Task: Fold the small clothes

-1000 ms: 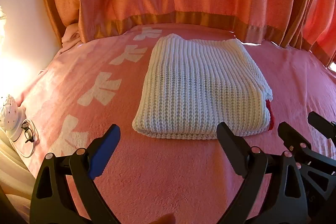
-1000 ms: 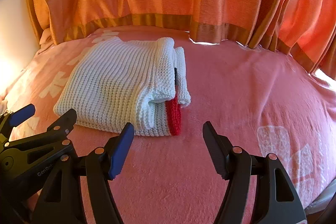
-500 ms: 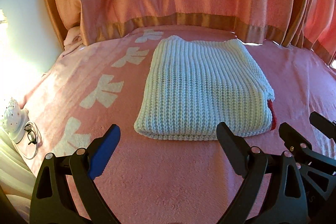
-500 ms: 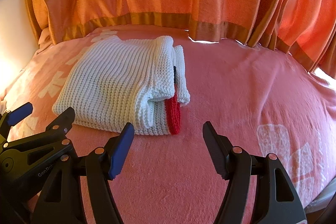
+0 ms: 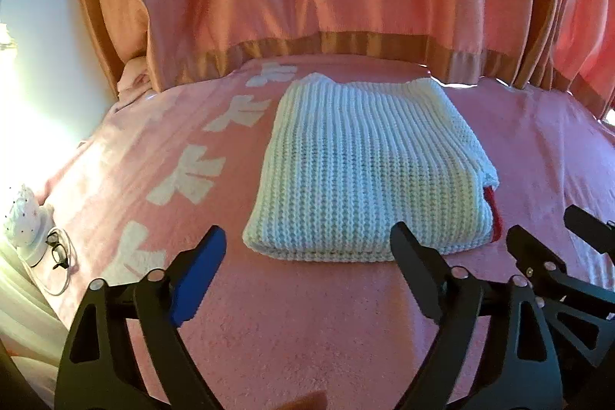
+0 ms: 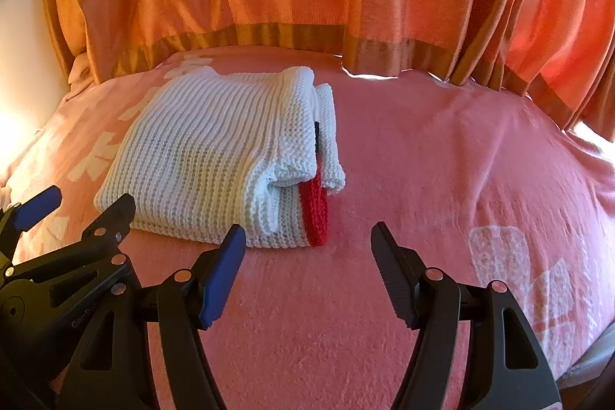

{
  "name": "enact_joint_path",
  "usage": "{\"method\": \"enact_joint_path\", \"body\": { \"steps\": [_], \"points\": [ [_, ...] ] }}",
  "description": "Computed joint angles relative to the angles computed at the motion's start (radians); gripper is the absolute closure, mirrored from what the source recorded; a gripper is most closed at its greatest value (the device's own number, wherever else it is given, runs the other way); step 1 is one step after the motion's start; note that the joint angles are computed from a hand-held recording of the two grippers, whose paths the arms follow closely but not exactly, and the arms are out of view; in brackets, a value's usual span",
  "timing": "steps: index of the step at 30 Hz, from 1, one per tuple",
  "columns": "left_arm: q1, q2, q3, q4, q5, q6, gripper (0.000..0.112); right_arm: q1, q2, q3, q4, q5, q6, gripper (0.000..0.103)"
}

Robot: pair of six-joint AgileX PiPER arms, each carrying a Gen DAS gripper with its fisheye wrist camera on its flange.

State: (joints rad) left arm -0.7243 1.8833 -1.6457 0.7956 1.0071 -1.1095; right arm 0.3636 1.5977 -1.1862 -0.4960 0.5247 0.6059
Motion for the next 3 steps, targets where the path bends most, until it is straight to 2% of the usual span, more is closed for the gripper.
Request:
{"method": "enact_joint_path", "body": {
  "steps": [3],
  "points": [
    [0.0, 0.006, -0.008, -0.004, 0.003, 0.008, 0.031, -0.001, 0.001, -0.003, 0.004, 0.005, -0.002, 0.037]
  ]
}}
